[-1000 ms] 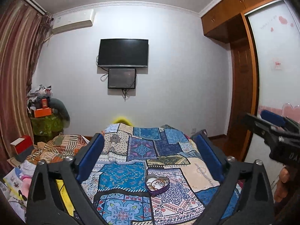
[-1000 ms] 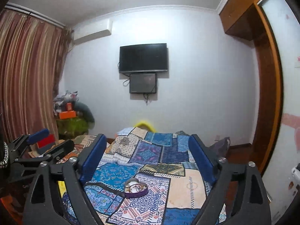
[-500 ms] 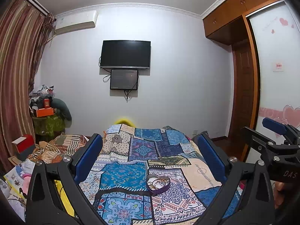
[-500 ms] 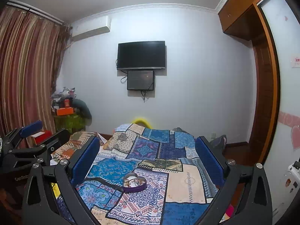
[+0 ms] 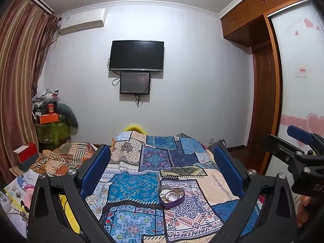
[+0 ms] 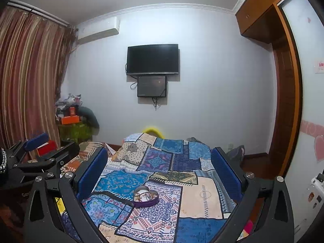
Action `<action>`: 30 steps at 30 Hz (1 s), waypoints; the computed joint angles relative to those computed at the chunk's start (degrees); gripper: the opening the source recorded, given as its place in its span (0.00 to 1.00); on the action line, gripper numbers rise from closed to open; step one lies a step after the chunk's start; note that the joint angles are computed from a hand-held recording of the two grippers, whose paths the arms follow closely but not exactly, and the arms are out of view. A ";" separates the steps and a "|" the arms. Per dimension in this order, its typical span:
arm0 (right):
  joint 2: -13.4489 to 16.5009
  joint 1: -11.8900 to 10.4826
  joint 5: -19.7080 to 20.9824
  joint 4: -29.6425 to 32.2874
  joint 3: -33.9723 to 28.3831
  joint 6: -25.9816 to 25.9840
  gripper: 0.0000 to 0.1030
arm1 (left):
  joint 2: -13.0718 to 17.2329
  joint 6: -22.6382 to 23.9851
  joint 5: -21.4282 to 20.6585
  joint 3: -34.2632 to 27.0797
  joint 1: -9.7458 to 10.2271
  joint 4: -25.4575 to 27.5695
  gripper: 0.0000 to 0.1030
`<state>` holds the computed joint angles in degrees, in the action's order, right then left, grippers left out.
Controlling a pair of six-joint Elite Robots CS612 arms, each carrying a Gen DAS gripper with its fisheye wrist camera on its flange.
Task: Organize jewelry
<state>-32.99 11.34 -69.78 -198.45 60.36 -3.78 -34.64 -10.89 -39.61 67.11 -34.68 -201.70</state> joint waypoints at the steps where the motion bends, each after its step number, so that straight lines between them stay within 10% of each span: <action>1: -0.07 -0.03 0.01 -0.02 0.11 0.08 0.98 | 0.00 -0.15 -0.03 -0.04 0.02 0.18 0.99; 30: -0.45 -0.29 -0.08 1.64 0.32 0.99 0.98 | -0.49 -3.60 -2.86 0.75 0.63 3.13 0.99</action>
<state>-33.44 11.05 -69.85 -196.81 60.68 -2.79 -35.14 -14.49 -42.47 67.86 -34.05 -198.57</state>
